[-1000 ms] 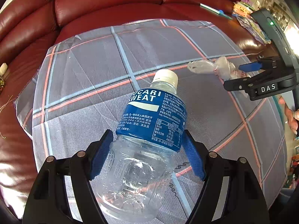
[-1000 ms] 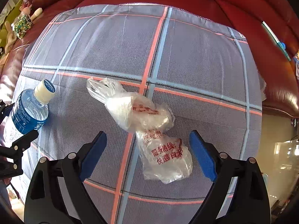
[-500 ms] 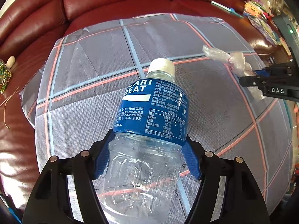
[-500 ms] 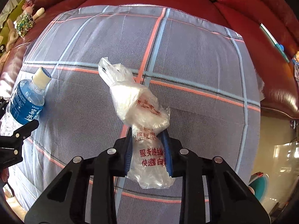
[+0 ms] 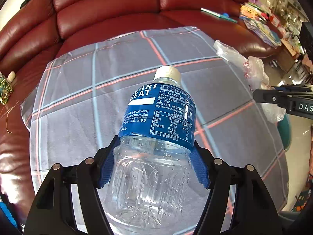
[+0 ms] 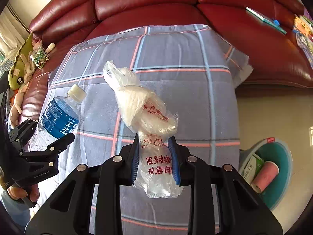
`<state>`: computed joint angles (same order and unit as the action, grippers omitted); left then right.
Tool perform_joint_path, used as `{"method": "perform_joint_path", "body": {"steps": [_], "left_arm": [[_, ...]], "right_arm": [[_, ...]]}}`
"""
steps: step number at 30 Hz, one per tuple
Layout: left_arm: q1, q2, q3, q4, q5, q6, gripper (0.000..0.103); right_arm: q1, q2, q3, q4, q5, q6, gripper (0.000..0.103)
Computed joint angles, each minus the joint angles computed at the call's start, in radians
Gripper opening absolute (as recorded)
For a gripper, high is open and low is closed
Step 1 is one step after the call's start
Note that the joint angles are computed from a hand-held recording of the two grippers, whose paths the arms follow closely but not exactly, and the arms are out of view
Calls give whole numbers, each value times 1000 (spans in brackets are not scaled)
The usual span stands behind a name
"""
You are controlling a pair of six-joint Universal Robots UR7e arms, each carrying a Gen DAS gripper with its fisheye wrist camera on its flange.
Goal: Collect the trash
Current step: 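Carry the bag and water bottle over the teal bucket with both tools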
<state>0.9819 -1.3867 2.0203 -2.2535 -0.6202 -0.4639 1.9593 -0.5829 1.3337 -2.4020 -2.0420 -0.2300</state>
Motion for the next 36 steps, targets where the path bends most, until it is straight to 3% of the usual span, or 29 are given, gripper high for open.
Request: {"method": "perform_joint_path", "body": {"steps": [8, 18, 27, 36], "left_arm": [[-98, 137, -37, -60, -64, -12, 69], [-163, 333, -135, -122, -159, 11, 69], [-197, 473, -225, -139, -234, 43, 69], [-194, 585, -321, -146, -285, 54, 69]], "right_arm": [[-66, -205, 204, -116, 31, -4, 26], [-176, -394, 357, -216, 58, -5, 27], [-262, -514, 433, -255, 73, 11, 27], [-312, -558, 446, -236, 88, 16, 27]]}}
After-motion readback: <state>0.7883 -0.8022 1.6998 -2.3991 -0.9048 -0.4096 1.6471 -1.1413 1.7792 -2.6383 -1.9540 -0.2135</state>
